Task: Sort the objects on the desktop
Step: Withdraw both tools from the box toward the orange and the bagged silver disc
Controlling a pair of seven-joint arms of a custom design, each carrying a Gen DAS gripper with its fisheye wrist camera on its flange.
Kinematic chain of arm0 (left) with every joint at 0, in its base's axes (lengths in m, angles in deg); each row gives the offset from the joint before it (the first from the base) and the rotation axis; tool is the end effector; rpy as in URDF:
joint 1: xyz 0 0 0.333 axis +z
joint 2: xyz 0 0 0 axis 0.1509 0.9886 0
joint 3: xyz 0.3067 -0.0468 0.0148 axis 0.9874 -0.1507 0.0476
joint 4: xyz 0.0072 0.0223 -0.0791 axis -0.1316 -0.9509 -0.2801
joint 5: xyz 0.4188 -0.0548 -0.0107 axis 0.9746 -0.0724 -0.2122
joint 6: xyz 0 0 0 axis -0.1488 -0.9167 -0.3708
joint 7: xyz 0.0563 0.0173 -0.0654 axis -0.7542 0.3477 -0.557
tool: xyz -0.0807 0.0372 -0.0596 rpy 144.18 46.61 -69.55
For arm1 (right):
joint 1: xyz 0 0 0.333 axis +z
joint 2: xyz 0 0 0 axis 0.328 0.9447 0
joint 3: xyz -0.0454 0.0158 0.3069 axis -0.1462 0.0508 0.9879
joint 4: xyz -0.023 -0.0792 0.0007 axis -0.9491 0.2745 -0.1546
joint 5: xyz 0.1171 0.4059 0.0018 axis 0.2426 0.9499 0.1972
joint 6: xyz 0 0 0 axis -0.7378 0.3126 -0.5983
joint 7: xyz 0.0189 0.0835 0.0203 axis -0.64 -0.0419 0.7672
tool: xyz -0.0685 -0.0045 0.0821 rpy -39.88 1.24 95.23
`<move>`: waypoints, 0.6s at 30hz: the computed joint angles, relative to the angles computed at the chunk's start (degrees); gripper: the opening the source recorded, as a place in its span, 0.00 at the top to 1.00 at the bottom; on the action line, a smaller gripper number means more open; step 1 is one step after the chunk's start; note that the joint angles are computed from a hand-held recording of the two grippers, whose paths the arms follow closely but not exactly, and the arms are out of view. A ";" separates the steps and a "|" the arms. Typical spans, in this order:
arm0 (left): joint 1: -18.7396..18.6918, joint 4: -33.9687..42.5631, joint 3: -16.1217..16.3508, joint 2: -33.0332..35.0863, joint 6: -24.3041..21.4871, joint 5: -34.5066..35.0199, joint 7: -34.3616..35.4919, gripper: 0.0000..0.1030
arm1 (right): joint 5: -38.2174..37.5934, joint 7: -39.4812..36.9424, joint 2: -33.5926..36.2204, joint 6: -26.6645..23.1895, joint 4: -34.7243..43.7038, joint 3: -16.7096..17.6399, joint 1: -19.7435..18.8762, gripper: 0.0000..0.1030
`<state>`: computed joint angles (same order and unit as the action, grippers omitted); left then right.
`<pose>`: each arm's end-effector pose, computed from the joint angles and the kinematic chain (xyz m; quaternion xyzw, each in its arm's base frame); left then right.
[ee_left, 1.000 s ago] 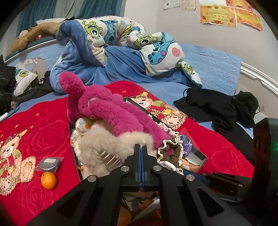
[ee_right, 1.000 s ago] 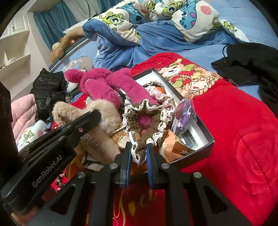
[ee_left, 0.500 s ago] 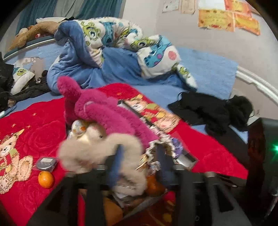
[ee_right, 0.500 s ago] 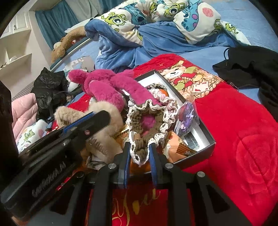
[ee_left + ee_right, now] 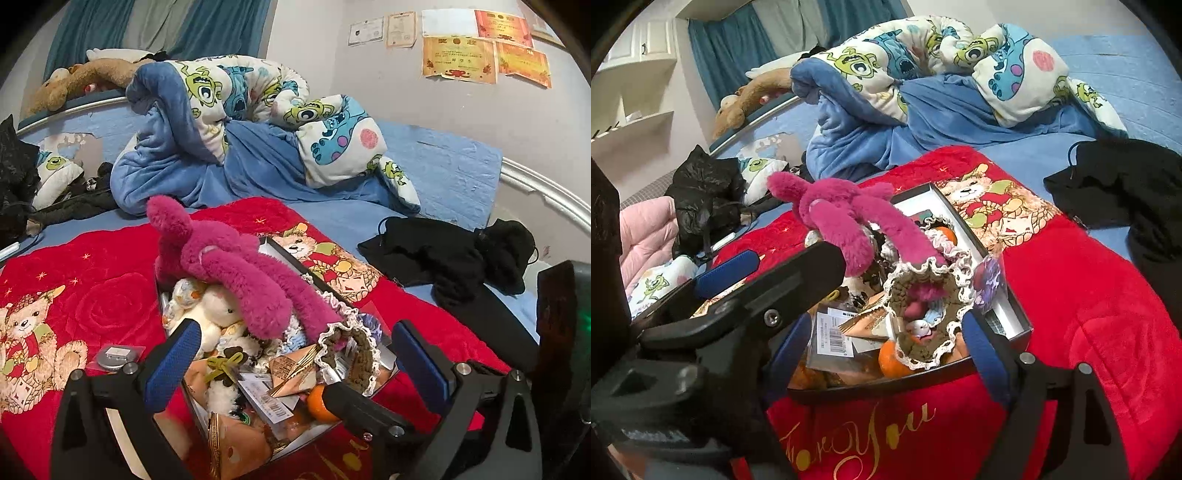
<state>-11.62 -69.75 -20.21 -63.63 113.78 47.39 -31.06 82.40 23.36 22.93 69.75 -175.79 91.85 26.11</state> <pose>0.6697 -0.3390 0.5190 -0.5985 0.6164 -0.4155 0.2988 0.6952 0.1069 0.5096 -0.6857 0.5509 -0.1377 0.4554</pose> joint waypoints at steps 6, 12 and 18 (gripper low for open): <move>0.21 0.30 -0.22 0.38 0.13 -1.14 0.63 0.00 | -1.09 0.99 0.16 0.43 -0.10 -0.21 0.25 0.19; -0.11 0.17 0.18 0.27 0.31 -1.03 0.01 0.00 | -1.41 1.48 0.15 0.50 -0.13 -0.21 0.18 0.19; -0.21 -0.97 0.64 -1.09 0.62 0.34 -2.28 0.00 | -0.10 0.44 -0.40 1.33 -0.65 0.09 0.00 0.19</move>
